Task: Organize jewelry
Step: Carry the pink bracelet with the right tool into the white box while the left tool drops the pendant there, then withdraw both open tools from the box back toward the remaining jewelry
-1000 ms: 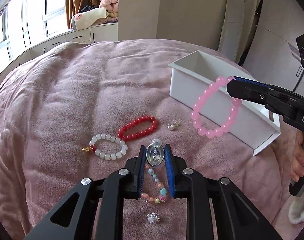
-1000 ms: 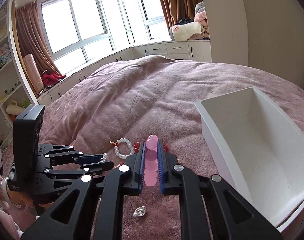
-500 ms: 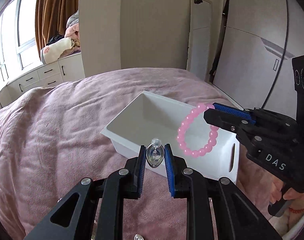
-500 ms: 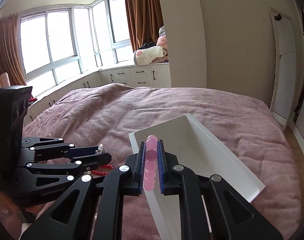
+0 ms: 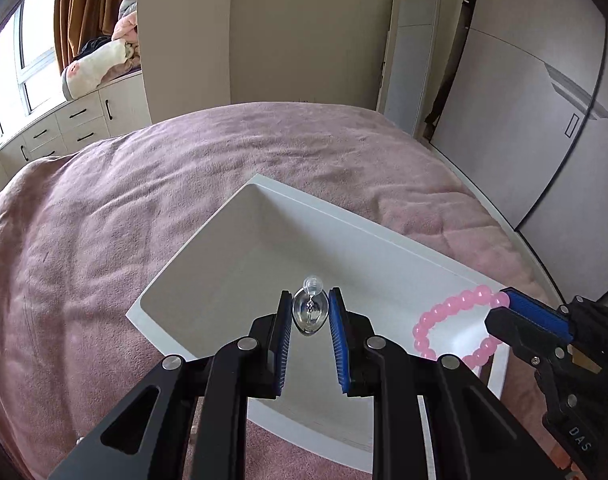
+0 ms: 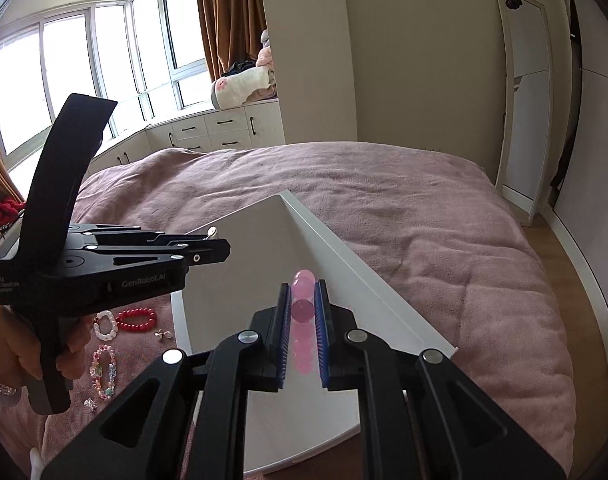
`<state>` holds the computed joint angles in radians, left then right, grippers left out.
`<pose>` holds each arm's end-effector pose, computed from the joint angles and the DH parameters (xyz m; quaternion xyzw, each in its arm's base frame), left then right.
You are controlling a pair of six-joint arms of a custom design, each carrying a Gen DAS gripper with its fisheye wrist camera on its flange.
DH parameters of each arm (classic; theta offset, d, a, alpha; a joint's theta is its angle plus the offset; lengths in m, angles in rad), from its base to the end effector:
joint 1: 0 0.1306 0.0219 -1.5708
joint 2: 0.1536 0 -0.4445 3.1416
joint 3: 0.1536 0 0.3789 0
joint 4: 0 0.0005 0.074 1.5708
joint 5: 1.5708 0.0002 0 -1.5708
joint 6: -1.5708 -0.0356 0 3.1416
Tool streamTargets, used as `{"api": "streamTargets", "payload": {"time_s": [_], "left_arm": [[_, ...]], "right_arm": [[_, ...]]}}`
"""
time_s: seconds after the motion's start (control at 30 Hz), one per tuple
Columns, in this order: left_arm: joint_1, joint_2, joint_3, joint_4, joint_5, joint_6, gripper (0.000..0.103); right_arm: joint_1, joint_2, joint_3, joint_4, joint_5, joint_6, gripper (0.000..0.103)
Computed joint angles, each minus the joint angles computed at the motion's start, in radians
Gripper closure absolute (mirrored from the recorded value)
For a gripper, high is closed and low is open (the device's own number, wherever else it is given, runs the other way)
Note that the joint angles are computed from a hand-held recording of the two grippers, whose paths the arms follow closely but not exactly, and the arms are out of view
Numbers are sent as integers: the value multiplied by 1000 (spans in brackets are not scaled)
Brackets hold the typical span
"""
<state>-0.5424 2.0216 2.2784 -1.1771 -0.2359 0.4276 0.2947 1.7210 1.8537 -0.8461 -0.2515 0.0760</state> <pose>0.6092 -0.3580 0.5060 0.0164 0.9416 -0.0493 0.3327 0.5835 0.1859 0.5337 -0.2175 0.8773 0.1584 0.3975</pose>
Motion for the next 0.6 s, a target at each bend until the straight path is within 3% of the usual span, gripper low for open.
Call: {"api": "streamTargets", "payload": {"time_s": [0.2,0.37,0.5,0.57,0.6], "left_arm": [[14,120,153,-197,-22,30,79],[25,97,92,-143,-9,57,79],[22,82,63,-121,-48,43,59],[26,59,22,-78,-40,47,54],[27,43,-6,-48,-42,53,45]], "right_arm": [[9,42,17,-42,28,-2,91],[17,44,13,-44,53,5,89],[19,44,12,-36,55,5,89],[21,43,10,-37,57,6,86],[22,43,9,-35,60,7,84]]}}
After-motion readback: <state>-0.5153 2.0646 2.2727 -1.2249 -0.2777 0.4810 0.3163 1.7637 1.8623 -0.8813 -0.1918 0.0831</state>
